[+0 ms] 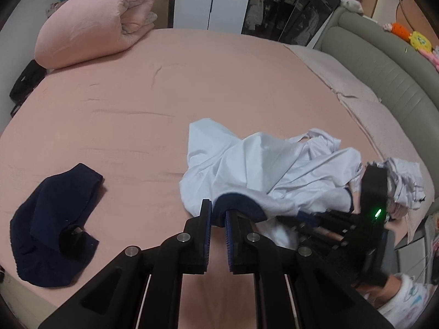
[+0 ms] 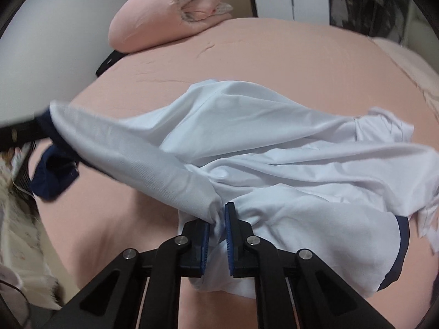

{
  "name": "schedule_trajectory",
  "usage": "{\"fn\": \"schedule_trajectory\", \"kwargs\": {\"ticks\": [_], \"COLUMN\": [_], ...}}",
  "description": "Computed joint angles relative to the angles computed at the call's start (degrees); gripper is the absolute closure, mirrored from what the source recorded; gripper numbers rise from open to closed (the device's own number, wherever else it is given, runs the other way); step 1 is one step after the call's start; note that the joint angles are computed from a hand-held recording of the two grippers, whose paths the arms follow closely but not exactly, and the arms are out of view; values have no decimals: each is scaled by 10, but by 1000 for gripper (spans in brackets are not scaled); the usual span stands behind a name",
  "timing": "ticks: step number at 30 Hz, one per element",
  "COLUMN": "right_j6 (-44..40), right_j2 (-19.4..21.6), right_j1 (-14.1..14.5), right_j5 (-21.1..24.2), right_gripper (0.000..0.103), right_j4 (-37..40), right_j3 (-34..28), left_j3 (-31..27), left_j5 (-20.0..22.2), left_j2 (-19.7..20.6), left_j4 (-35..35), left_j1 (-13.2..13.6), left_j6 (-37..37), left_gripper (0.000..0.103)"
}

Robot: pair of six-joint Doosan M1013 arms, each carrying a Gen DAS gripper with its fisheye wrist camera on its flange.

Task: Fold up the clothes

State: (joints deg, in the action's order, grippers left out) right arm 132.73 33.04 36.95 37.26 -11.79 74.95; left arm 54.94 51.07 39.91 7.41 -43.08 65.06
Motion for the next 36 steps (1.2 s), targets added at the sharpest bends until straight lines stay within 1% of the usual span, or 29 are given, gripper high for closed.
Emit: {"fn": "schedule_trajectory", "kwargs": {"ticks": [2, 3, 4, 5, 6, 7, 9, 11, 13, 15, 18, 21, 25, 28, 29, 31, 32, 34, 36], "right_j6": [11, 22, 34, 47, 63, 80, 97, 120, 145, 152, 156, 145, 119, 99, 91, 71, 57, 28, 7], "right_j2": [-5, -7, -9, -11, -13, -15, -20, -25, -29, -33, -40, -50, -56, -55, -53, -50, -48, -44, -43], "right_j1": [-4, -5, -5, -4, -2, -2, -5, -8, -9, -12, -17, -18, -14, -10, -9, -5, -4, -6, -7], "right_j5": [-6, -7, -6, -2, 3, 9, 12, 9, 9, 8, -4, -17, -26, -28, -25, -11, -6, -4, -5], "right_gripper": [97, 97, 97, 97, 97, 97, 97, 97, 97, 97, 97, 97, 97, 96, 96, 95, 94, 85, 69], "right_j4": [5, -4, -18, -38, -60, -84, -103, -117, -134, -138, -137, -132, -118, -104, -103, -106, -100, -69, -44], "right_j3": [5, 7, 8, 9, 10, 10, 10, 13, 14, 18, 26, 38, 49, 52, 51, 48, 47, 45, 45], "left_j3": [3, 7, 11, 17, 24, 31, 42, 36, 28, 33, 61, 95, 130, 149, 151, 152, 149, 139, 129], "left_j5": [3, -3, -8, -18, -29, -41, -59, -46, -22, -19, -50, -87, -133, -156, -159, -153, -148, -134, -120], "left_j2": [-1, -3, -4, -6, -9, -12, -16, -10, -3, -1, -9, -18, -29, -36, -36, -33, -29, -18, -7], "left_j4": [5, 0, -4, -19, -33, -43, -54, -20, 40, 67, 82, 139, 147, 113, 93, 98, 102, 103, 105], "left_j1": [0, 1, 1, 4, 6, 8, 9, 5, -4, -10, -16, -25, -25, -21, -19, -21, -22, -23, -24], "left_j6": [1, 4, 6, 13, 22, 30, 40, 26, -1, 2, 15, -17, -41, -32, -18, -18, -19, -18, -17], "left_gripper": [82, 69, 48, 35, 16, 14, 14, 14, 14, 14, 14, 14, 14, 14, 14, 14, 14, 14, 14]}}
